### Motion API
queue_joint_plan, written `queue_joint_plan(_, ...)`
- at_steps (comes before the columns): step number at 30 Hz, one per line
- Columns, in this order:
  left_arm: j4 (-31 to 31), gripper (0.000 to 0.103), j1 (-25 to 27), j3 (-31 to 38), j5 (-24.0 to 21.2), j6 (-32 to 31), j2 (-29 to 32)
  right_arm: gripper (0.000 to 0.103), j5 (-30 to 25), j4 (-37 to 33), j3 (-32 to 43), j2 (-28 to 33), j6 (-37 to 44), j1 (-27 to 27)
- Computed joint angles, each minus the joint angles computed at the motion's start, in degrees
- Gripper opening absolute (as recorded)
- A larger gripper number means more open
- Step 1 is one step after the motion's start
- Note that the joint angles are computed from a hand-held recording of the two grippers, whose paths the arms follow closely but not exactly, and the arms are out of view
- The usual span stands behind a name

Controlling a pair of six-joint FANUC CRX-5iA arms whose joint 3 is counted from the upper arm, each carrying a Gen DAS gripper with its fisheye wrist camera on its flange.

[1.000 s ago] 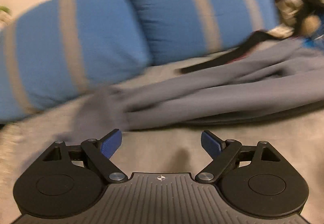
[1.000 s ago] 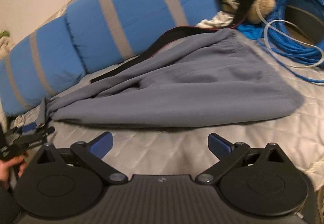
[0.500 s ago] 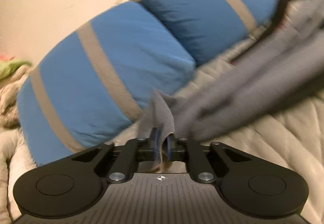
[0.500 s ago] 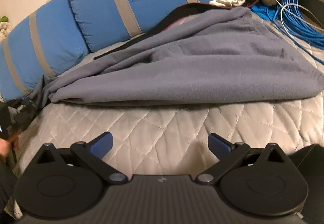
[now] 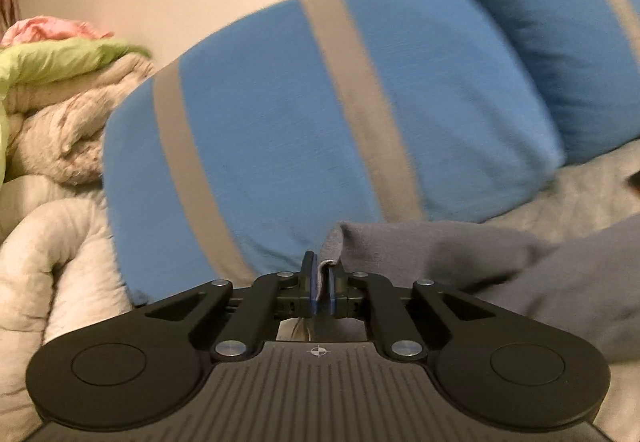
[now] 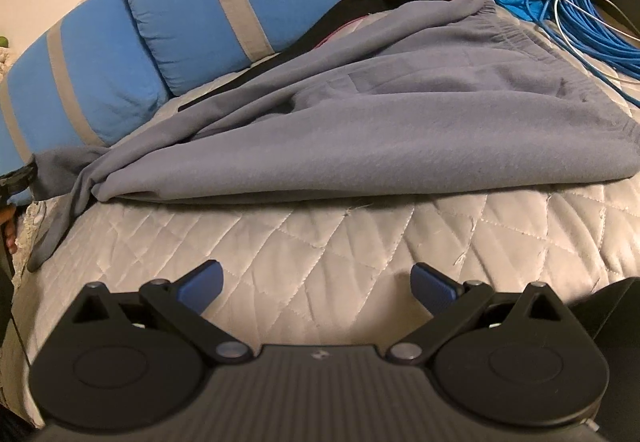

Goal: Fold clothes

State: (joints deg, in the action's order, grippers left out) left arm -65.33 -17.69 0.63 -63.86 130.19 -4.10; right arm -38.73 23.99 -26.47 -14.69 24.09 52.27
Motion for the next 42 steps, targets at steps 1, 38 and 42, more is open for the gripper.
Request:
queue_joint_plan(1,0.1,0.047,0.6,0.8,-1.4,0.2,0.9,0.103,-0.1,0.1,0.0,0.1,-0.1,-0.1)
queue_joint_plan(38,31.4,0.055,8.6,-9.6,3.9,-35.6,-8.2,0.103,1.3,-4.0,-3.2,-6.3,1.9,1.2)
queue_joint_plan(42,31.3,0.028,11.3,-11.7,6.4,-34.2,-8.8,0.103,1.4,-4.1,-3.4,-6.7,1.8,0.9)
